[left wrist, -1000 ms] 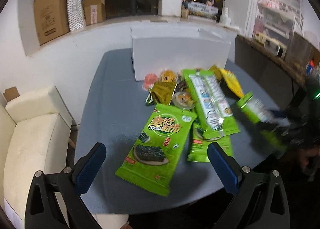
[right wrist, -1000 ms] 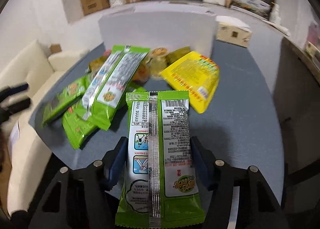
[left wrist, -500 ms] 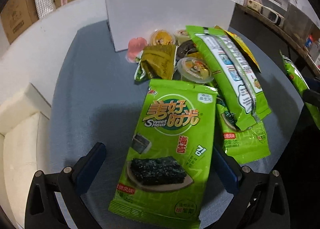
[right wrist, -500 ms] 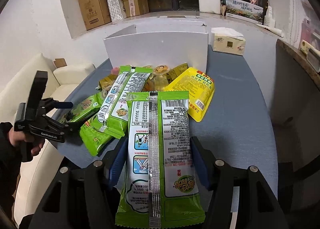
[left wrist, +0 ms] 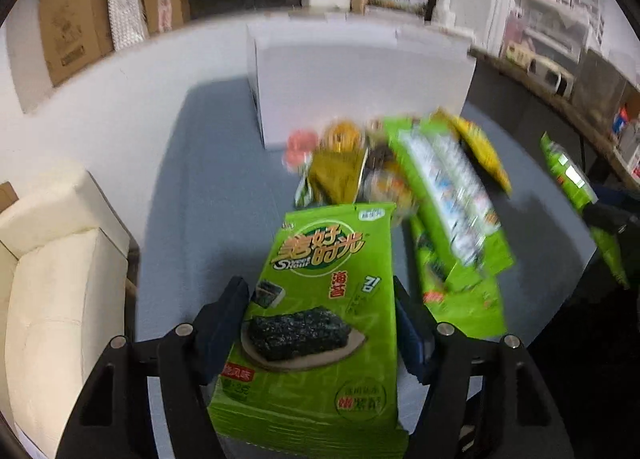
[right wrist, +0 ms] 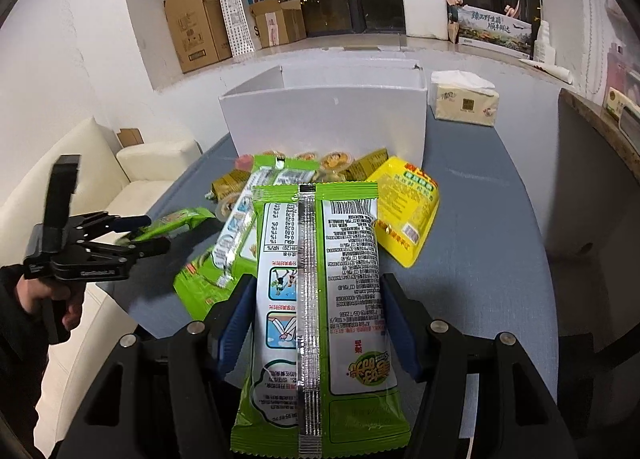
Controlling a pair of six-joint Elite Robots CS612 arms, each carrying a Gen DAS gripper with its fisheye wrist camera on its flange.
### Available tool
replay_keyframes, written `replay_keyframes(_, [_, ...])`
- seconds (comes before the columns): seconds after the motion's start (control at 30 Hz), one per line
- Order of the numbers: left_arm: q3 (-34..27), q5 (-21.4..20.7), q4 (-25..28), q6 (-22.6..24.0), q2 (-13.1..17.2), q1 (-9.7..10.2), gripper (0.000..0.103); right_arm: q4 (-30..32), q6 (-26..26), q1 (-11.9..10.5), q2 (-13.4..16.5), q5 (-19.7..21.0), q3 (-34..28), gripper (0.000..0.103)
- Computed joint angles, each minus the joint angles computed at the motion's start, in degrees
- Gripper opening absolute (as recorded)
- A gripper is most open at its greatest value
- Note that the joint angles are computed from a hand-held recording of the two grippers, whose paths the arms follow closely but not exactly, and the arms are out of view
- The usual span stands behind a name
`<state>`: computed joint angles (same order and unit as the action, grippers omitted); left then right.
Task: Organize snacks
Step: 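Carry both packets into the white box and open both tools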
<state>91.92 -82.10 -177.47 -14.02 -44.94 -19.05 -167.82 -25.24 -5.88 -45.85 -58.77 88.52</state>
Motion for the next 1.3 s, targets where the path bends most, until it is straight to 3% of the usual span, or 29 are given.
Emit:
replay_keyframes(0.23, [-2.28,2.33,-3.71,1.79,-0.81,-0.59,0.072,-1.05,1.39,0.38,1.33,2.19,-4.32,0.066])
replay_keyframes(0.43, [-11.76,4.57,-2.51,1.3,2.44,-0.33,0.072,-1.27,4.01,1.57,4.99,2.12,-13.67,0.066])
replay_keyframes(0.6, [-23.84,5.33,4.97,1.13,7.22,1.02,0.072,7.29,10.75,2.82,11.48,2.23,-28.69,0.066])
replay_keyframes(0.77, [-35.85,5.75,14.45,-0.59,12.7,2.07,0.072,14.15,13.57,4.5,19.04,-4.18,-43.95,0.067])
replay_keyframes(0.87, [-40.77,6.71,17.89,-0.31,15.27,2.31,0.073,19.78,14.9,5.04,23.56,-4.78,-52.78,0.067])
replay_keyframes(0.93, [-43.92,7.13,21.29,-1.36,16.83,2.54,0.074,22.38,15.47,5.66,26.11,-7.36,-57.45,0.071])
replay_keyframes(0.97, [-45.3,7.26,23.18,-1.93,17.48,2.64,0.077,22.92,15.49,5.88,26.82,-8.59,-58.67,0.075])
replay_keyframes(1.03, [-47.23,8.03,25.92,-2.02,18.57,2.68,0.096,24.69,15.05,6.08,28.17,-9.3,-61.09,0.081])
replay_keyframes(1.07, [-47.38,8.54,25.73,-1.59,18.85,2.66,0.098,24.42,15.5,6.06,28.36,-9.65,-61.29,0.088])
replay_keyframes(1.2, [-47.16,7.05,26.26,-2.62,19.03,3.04,0.102,24.59,17.34,5.56,28.5,-8.94,-61.31,0.089])
replay_keyframes(1.3, [-45.47,5.66,24.95,-3.63,18.24,3.19,0.102,21.88,18.54,5.22,26.77,-9.07,-57.85,0.089])
